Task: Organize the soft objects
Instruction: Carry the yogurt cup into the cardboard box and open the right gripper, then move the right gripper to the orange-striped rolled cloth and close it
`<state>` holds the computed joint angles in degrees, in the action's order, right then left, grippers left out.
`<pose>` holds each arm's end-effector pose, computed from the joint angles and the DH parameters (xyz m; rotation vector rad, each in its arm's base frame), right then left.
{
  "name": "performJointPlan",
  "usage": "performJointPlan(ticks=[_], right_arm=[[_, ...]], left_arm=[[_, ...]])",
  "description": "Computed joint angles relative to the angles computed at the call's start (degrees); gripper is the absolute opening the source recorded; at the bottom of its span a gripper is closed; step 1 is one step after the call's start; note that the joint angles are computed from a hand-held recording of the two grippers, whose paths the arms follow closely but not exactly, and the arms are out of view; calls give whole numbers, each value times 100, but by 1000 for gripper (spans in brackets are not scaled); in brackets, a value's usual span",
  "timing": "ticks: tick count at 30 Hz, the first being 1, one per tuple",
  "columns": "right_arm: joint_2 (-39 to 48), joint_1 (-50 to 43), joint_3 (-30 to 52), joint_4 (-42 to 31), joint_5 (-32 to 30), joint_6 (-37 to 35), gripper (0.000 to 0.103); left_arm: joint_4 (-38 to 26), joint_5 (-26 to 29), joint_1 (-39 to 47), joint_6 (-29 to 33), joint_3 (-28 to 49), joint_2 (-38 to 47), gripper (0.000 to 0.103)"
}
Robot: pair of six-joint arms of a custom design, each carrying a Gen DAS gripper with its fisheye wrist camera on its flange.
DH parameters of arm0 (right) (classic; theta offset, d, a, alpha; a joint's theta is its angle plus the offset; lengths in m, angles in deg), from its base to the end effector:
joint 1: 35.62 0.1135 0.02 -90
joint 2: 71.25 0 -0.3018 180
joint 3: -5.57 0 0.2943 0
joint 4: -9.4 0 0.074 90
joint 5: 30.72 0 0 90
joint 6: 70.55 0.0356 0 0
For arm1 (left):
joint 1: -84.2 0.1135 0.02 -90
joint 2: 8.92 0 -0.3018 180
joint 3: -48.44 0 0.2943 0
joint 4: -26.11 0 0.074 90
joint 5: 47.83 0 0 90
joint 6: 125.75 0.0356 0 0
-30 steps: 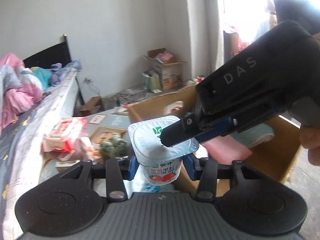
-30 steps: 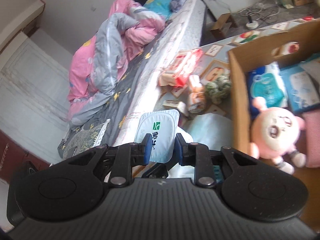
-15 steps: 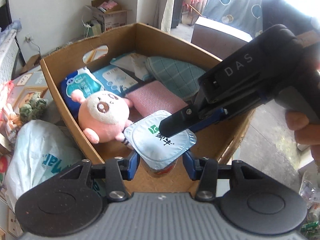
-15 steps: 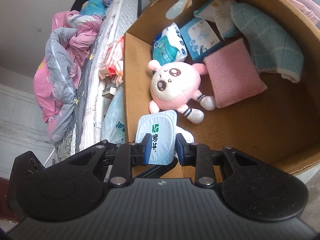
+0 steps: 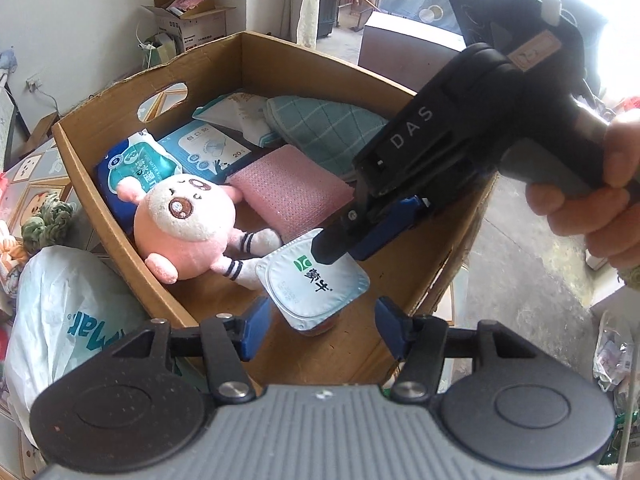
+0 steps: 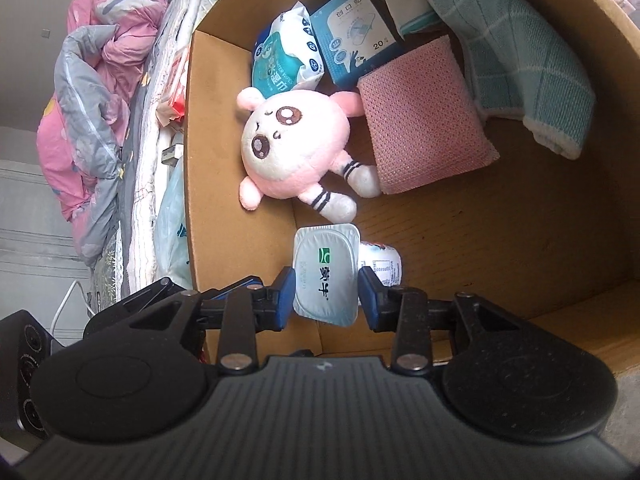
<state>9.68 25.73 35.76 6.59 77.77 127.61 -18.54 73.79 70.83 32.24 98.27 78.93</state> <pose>0.1167 0.1900 0.0970 1.1825 2.3746 0.8291 0.2426 -0.0769 0.1304 1.8065 2.0263 -0.6031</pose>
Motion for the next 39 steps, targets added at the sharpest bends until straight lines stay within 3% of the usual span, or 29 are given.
performJointPlan(ticks=[5,8,11,14,17,20,25,33,37,39], right_arm=[[-158,9,-9,-356,128,12,34],[-234,-1,149,-799,316,-131,34],[-4,-220,217,-709,138,-444,34],[490,-495,172,-125,-294,-678,34],[1037,-581,-67,1101,-586,-696,33],[1161,-558,-51,1310,-573,-748,33],[1721,-552,-101,2335,-618,-723,32],[1846,-577,259,2105,-923,-1012,34],[1443,-377,595,888,-513,-1057,35],[1142,-245,692,326,-136,-957,42]], left_arm=[[47,158,143,242,-145,-274,60],[-148,387,423,631,-171,-491,62],[-396,568,779,1073,-167,-672,64],[-737,699,1181,1532,-70,-718,64],[-949,786,1549,1839,34,-691,64],[-942,823,1800,1962,71,-648,64],[-907,780,2002,1883,164,-453,64],[-860,817,2171,1720,263,-151,68],[-723,901,2310,1508,283,-118,73],[-735,1058,2447,1440,365,-55,76]])
